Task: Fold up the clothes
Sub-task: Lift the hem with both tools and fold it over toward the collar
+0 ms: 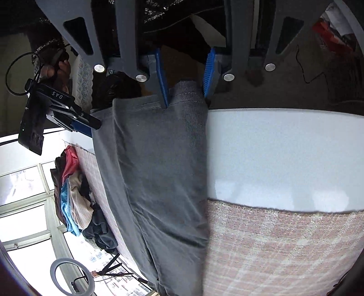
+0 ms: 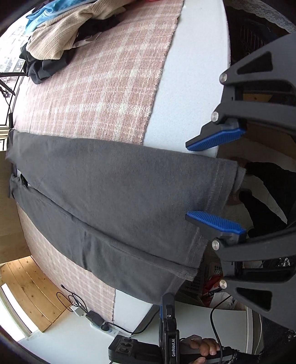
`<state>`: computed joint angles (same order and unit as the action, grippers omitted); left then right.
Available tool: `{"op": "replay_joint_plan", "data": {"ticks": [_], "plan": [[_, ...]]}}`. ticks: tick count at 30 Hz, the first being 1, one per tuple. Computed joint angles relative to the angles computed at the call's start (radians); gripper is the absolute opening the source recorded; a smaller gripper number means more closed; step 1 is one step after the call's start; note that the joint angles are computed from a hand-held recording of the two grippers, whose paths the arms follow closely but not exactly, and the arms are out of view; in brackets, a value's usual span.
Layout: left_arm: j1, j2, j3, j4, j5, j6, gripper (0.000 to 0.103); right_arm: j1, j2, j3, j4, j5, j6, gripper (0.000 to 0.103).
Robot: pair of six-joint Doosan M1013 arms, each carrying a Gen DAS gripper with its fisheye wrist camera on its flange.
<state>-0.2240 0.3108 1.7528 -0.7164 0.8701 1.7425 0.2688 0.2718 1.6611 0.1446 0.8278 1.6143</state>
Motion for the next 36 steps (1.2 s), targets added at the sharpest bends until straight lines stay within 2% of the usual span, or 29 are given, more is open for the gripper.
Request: {"op": "replay_joint_plan", "data": {"ticks": [1, 2, 4, 5, 6, 10, 12, 15, 19, 23, 25, 26, 28, 29, 30, 32, 33, 34, 36], "plan": [[-0.001, 0.002, -0.001, 0.01, 0.003, -0.003, 0.015, 0.002, -0.002, 0.003, -0.005, -0.007, 0.005, 0.049], [0.001, 0.001, 0.003, 0.0, 0.002, 0.008, 0.014, 0.004, -0.004, 0.006, -0.01, -0.014, 0.011, 0.038], [0.008, 0.0, 0.011, -0.045, 0.008, 0.043, 0.007, -0.002, -0.007, 0.01, 0.01, -0.021, 0.011, 0.024], [0.01, -0.002, 0.013, -0.064, 0.009, 0.055, 0.007, -0.008, -0.008, 0.012, 0.034, -0.023, 0.005, 0.015], [0.013, -0.006, 0.014, -0.082, 0.008, 0.069, 0.006, -0.017, -0.01, 0.014, 0.073, -0.023, -0.006, 0.011], [0.024, -0.021, 0.005, -0.149, 0.024, 0.12, 0.006, -0.058, -0.023, 0.032, 0.268, -0.024, -0.054, 0.008], [0.032, -0.027, -0.015, -0.171, 0.038, 0.142, 0.006, -0.094, -0.033, 0.042, 0.422, -0.027, -0.106, 0.008], [0.047, -0.018, -0.072, -0.192, 0.053, 0.174, 0.006, -0.129, -0.033, 0.017, 0.548, -0.028, -0.164, 0.008], [0.065, 0.04, -0.201, -0.189, 0.056, 0.215, 0.006, -0.169, -0.013, -0.036, 0.695, -0.018, -0.246, 0.008], [0.07, 0.145, -0.375, -0.12, 0.042, 0.199, 0.006, -0.177, 0.088, -0.205, 0.629, 0.008, -0.223, 0.008], [0.062, 0.222, -0.491, -0.027, 0.06, 0.098, 0.012, -0.178, 0.16, -0.32, 0.548, 0.051, -0.156, 0.011], [0.054, 0.266, -0.559, 0.064, 0.089, 0.009, 0.012, -0.181, 0.209, -0.395, 0.467, 0.109, -0.069, 0.024], [0.041, 0.336, -0.67, 0.237, 0.149, -0.142, 0.012, -0.185, 0.299, -0.542, 0.337, 0.243, 0.071, 0.042], [0.04, 0.353, -0.694, 0.274, 0.16, -0.174, 0.012, -0.194, 0.322, -0.576, 0.336, 0.269, 0.083, 0.041], [0.045, 0.355, -0.695, 0.27, 0.152, -0.177, 0.012, -0.208, 0.327, -0.58, 0.378, 0.261, 0.055, 0.041], [0.061, 0.342, -0.668, 0.205, 0.122, -0.147, 0.021, -0.225, 0.315, -0.561, 0.428, 0.218, -0.023, 0.042], [0.067, 0.334, -0.656, 0.18, 0.108, -0.118, 0.031, -0.229, 0.308, -0.553, 0.43, 0.201, -0.064, 0.043], [0.066, 0.324, -0.645, 0.196, 0.09, -0.1, 0.039, -0.225, 0.307, -0.554, 0.401, 0.204, -0.092, 0.044], [0.059, 0.314, -0.628, 0.256, 0.066, -0.095, 0.04, -0.211, 0.319, -0.572, 0.331, 0.226, -0.129, 0.044]]}}
